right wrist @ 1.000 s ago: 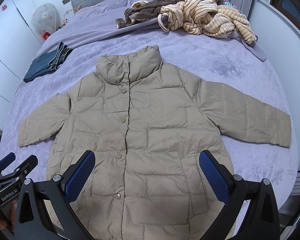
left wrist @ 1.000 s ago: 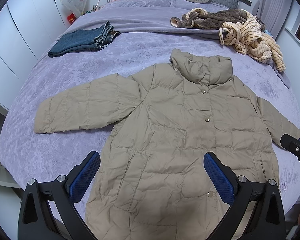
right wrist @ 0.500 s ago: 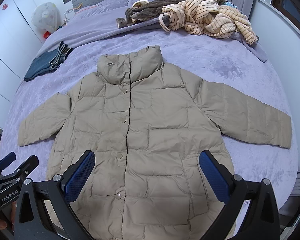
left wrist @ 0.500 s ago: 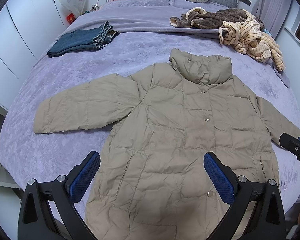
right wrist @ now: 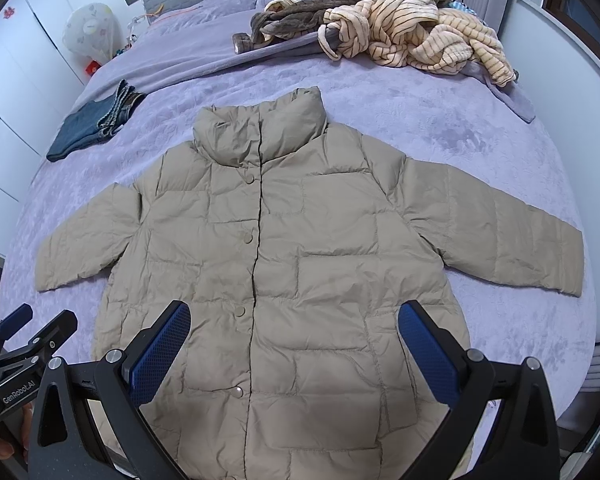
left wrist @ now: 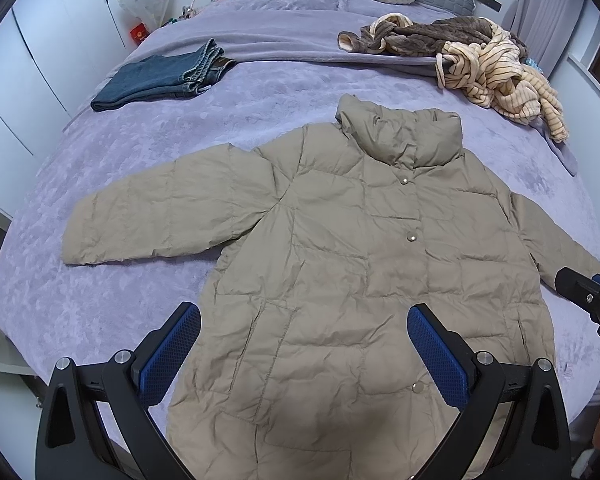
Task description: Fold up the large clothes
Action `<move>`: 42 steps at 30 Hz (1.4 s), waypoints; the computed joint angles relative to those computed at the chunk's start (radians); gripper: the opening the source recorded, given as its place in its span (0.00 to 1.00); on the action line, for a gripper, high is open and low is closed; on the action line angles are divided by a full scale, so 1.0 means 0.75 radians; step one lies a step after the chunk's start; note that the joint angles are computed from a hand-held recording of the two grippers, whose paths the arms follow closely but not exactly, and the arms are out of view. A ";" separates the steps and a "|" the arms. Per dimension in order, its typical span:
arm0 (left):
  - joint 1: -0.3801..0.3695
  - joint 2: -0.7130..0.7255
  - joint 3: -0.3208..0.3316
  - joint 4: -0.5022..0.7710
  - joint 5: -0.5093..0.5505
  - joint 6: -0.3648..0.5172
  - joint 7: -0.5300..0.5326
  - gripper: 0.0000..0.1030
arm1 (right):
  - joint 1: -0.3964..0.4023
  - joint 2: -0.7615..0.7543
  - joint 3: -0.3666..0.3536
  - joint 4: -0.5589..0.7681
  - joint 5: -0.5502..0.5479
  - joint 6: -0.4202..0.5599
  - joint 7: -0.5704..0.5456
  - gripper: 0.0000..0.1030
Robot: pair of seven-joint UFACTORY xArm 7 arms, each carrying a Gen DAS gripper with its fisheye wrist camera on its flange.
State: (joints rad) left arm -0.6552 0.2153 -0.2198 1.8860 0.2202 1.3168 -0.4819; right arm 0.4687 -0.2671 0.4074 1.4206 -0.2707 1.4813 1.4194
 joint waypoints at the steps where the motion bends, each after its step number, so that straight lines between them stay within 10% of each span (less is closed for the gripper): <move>1: 0.003 0.001 0.000 0.000 -0.011 -0.001 0.001 1.00 | 0.000 0.000 -0.002 -0.003 0.005 -0.004 0.002 1.00; 11: 0.117 -0.051 0.013 -0.161 -0.214 -0.121 0.035 1.00 | 0.005 -0.003 -0.005 -0.066 0.033 -0.128 0.030 1.00; 24: 0.490 -0.125 0.115 -0.682 -0.796 -0.653 0.298 1.00 | 0.109 0.356 -0.084 0.029 0.133 -0.504 -0.025 1.00; 33: 0.731 0.194 0.106 -0.581 -1.153 -0.814 0.429 1.00 | 0.229 0.619 -0.178 0.169 0.199 -0.603 -0.100 1.00; 39: 0.733 0.382 0.124 -0.373 -1.005 -0.922 0.303 1.00 | 0.258 0.682 -0.227 0.217 0.185 -0.640 -0.096 1.00; 42: 0.668 0.458 0.191 -0.239 -0.786 -0.891 0.133 0.64 | 0.255 0.709 -0.244 0.239 0.184 -0.675 -0.104 1.00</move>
